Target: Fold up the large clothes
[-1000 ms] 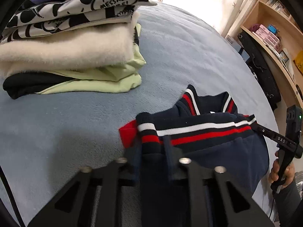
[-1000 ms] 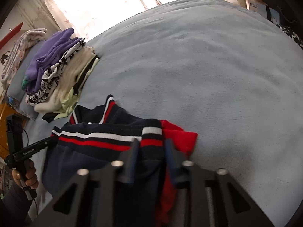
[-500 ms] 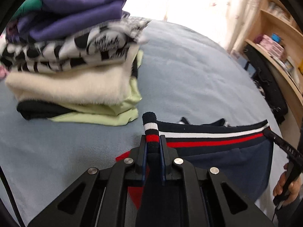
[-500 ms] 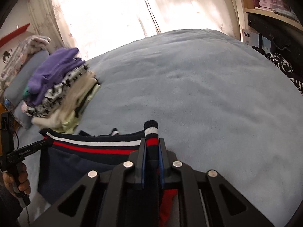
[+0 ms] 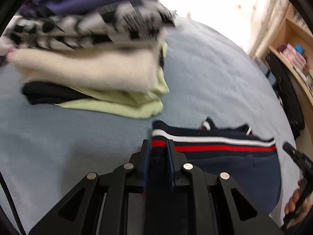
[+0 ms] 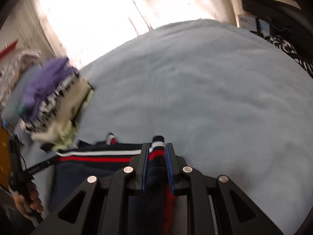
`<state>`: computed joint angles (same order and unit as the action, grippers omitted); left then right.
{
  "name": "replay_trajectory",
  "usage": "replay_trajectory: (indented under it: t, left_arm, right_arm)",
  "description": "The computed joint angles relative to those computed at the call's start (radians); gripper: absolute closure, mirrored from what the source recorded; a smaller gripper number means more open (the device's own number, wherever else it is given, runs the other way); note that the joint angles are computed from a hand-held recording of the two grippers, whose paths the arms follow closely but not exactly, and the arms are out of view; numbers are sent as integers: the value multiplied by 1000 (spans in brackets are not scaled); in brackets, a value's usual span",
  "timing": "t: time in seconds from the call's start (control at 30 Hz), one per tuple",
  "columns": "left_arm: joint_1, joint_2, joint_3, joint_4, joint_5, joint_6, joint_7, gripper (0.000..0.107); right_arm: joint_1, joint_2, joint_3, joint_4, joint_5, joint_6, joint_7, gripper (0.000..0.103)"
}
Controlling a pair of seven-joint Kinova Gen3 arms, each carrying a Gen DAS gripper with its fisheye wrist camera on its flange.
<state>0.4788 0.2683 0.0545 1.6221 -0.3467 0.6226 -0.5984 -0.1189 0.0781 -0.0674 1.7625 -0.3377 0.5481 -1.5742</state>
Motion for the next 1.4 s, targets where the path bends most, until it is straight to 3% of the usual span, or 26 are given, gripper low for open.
replay_trajectory:
  t: [0.1, 0.23, 0.33, 0.47, 0.53, 0.57, 0.63, 0.7, 0.8, 0.93, 1.1, 1.2, 1.3, 1.4]
  left_arm:
    - [101, -55, -59, 38, -100, -4, 117, 94]
    - [84, -49, 27, 27, -133, 11, 138, 97]
    - [121, -1, 23, -10, -170, 59, 177, 97]
    - [138, 50, -11, -20, -171, 94, 201, 97]
    - [101, 47, 1, 20, -149, 52, 191, 98]
    - [84, 33, 10, 49, -149, 15, 202, 98]
    - [105, 27, -15, 68, -161, -8, 198, 99]
    - [114, 29, -18, 61, -171, 9, 200, 99]
    - [117, 23, -11, 40, -160, 52, 201, 98]
    - [149, -22, 9, 32, -167, 113, 245, 98]
    - [191, -96, 81, 87, -196, 110, 350, 95]
    - [215, -80, 122, 85, -186, 137, 403, 95]
    - [251, -62, 123, 88, -236, 184, 466, 95]
    - [239, -77, 114, 130, -224, 171, 476, 95]
  right_arm:
    - [11, -28, -36, 2, -7, 34, 28, 86]
    - [-43, -9, -103, -5, 127, 51, -69, 86]
    - [-88, 35, -140, -19, 233, 53, -158, 86]
    - [-170, 58, -81, 1, 394, 6, -305, 90]
    - [-180, 54, -36, 28, 440, -33, -351, 91]
    - [-166, 53, -31, 35, 439, -38, -357, 92]
    - [-90, 57, -60, 42, 388, -43, -321, 103]
    - [-34, 52, -86, 48, 319, -42, -258, 103]
    - [-63, 35, -61, 33, 303, -5, -246, 103]
    - [-47, -34, -87, 55, 169, 13, -161, 99]
    - [-172, -87, -47, 94, 30, 67, -74, 99]
    - [-244, -88, -72, 113, 104, 54, -171, 98]
    - [-205, -85, -154, 125, 226, 54, -263, 98]
    - [-179, -98, -151, 150, 291, 74, -340, 100]
